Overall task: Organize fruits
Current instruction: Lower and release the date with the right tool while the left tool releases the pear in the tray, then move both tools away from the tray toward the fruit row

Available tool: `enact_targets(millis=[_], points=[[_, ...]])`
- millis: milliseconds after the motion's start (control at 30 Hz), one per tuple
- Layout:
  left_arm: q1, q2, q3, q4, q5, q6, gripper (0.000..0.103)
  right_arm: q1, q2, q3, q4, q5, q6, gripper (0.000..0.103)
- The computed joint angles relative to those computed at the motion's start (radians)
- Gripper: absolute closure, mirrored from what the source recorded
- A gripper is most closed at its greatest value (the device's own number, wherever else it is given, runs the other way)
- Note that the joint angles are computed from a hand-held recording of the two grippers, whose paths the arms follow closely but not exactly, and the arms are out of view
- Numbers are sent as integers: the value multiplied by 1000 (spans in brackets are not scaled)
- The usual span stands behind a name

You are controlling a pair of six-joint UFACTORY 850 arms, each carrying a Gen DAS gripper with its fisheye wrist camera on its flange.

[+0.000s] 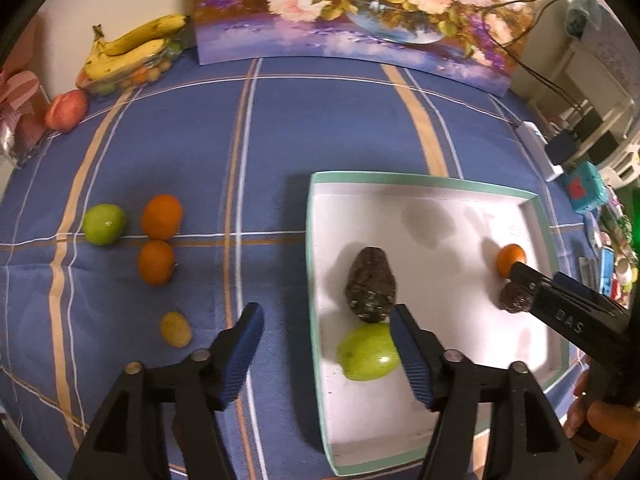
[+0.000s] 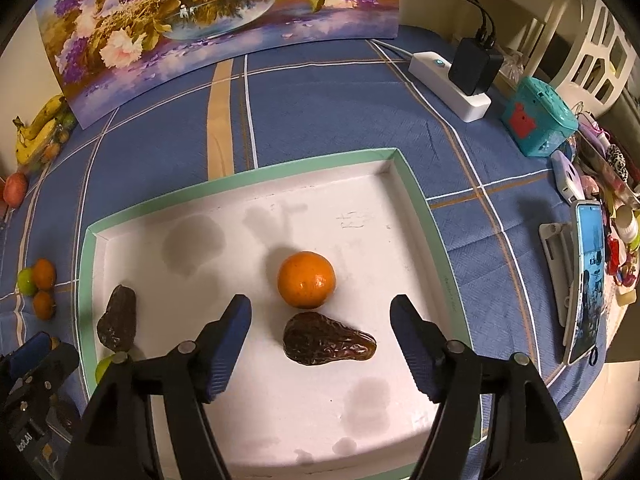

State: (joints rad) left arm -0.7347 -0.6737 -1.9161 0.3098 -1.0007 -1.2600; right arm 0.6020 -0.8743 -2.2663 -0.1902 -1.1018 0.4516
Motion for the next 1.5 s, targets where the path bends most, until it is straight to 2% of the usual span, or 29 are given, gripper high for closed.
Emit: enact_targets(millis=[100, 233, 267, 300, 333, 467, 567, 767, 900, 1000, 1100, 1333, 1500], points=[[2, 3, 9, 23, -30, -37, 17, 4, 2, 4, -10, 8, -3, 23], [10, 20, 43, 39, -46, -95, 11, 7, 14, 24, -13, 38, -13, 22], [11, 25, 51, 42, -50, -106, 9, 8, 15, 25, -14, 42, -16, 22], [11, 26, 54, 46, -56, -114, 1, 9, 15, 26, -15, 45, -21, 22], [11, 27, 56, 51, -60, -120, 0, 11, 15, 26, -14, 47, -25, 22], [8, 24, 51, 78, -75, -132, 0, 14, 16, 31, -6, 66, -49, 20], [4, 25, 50, 109, -92, -141, 0, 19, 26, 45, -8, 92, -56, 2], [2, 44, 73, 150, -94, -167, 0, 31, 55, 87, -24, 167, -58, 2], [-9, 34, 45, 205, -173, -174, 0, 41, 83, 133, -31, 229, -84, 2], [-17, 41, 42, 237, -203, -187, 0, 52, 111, 177, -39, 288, -105, 2], [-20, 43, 32, 248, -257, -211, 0, 61, 110, 169, -34, 285, -114, 2], [-17, 153, 168, 237, -211, -269, 0, 84, 107, 142, 12, 284, -173, 2], [-16, 296, 362, 262, -115, -416, 0, 104, 100, 121, 69, 292, -209, 2]])
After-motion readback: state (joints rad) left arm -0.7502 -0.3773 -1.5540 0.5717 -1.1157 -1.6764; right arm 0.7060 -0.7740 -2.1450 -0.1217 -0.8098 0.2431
